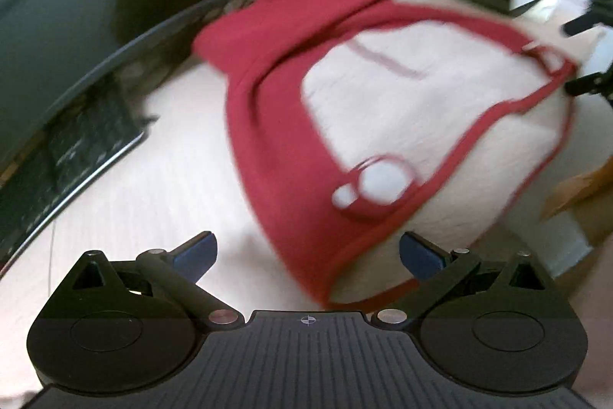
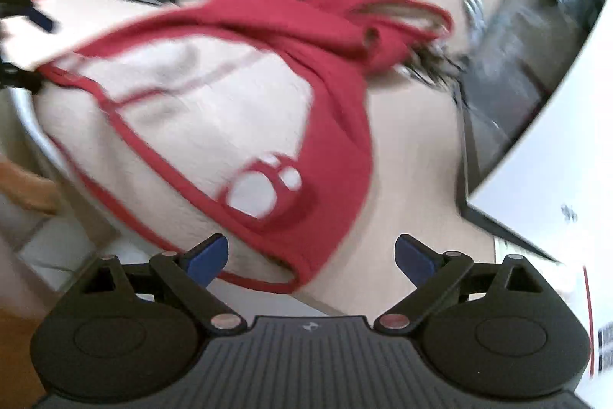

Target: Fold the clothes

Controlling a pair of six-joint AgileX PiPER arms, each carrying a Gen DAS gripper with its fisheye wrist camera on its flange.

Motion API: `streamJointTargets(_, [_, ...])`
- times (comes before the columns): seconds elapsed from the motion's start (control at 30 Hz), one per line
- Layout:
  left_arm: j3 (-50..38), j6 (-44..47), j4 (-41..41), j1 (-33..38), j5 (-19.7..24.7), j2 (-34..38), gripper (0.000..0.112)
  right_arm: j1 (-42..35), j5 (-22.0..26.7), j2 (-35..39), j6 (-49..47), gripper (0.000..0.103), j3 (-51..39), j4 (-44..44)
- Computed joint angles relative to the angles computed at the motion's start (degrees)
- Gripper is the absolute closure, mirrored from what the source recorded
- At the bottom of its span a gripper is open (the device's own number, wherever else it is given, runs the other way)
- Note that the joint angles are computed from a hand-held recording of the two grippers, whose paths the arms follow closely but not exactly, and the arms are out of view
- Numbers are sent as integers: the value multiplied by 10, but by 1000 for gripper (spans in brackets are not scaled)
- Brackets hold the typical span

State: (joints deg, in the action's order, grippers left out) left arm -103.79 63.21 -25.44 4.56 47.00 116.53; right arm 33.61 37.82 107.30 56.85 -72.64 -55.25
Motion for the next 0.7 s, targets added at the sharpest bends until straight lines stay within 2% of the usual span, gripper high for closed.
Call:
streamJointTargets(0.03, [1,-7,24,-7,-28,1,9,7,32,24,23,9,-19,-26])
streamJointTargets(0.1, [2,-26,78,-19,-83,3,9,27,102,30,72,20,-36,-128])
streamJointTargets(0.13, [-7,-33,92,-18,-108,6,9,35,136,34,90,20,-43,-176])
streamJointTargets(0.17, [-25,-41,106,-15,-120,12,9,34,147,15,120,14,-42,-205])
streamJointTargets(0.23, [-70,-59,93,-5,-90,29,9,29,161,-17,161,4,-46,-246])
streamJointTargets(0.3, [-127,-82,83,4,-49,51,9,24,161,-16,134,3,-55,-249])
streamJointTargets(0.4, [-199,-96,73,13,5,82,9,-2,124,5,40,3,-66,-158])
streamJointTargets(0.47, [-214,-69,75,10,9,87,9,-23,93,11,-13,4,-71,-88])
streamJointTargets(0.5, [-221,-57,74,9,11,89,9,-27,87,6,-17,4,-66,-86])
streamJointTargets(0.63, [-256,-31,21,25,8,72,9,-22,76,-68,17,4,-47,-171])
streamJointTargets(0.7, [-298,-38,-13,45,54,75,9,-24,60,-111,27,4,-42,-187])
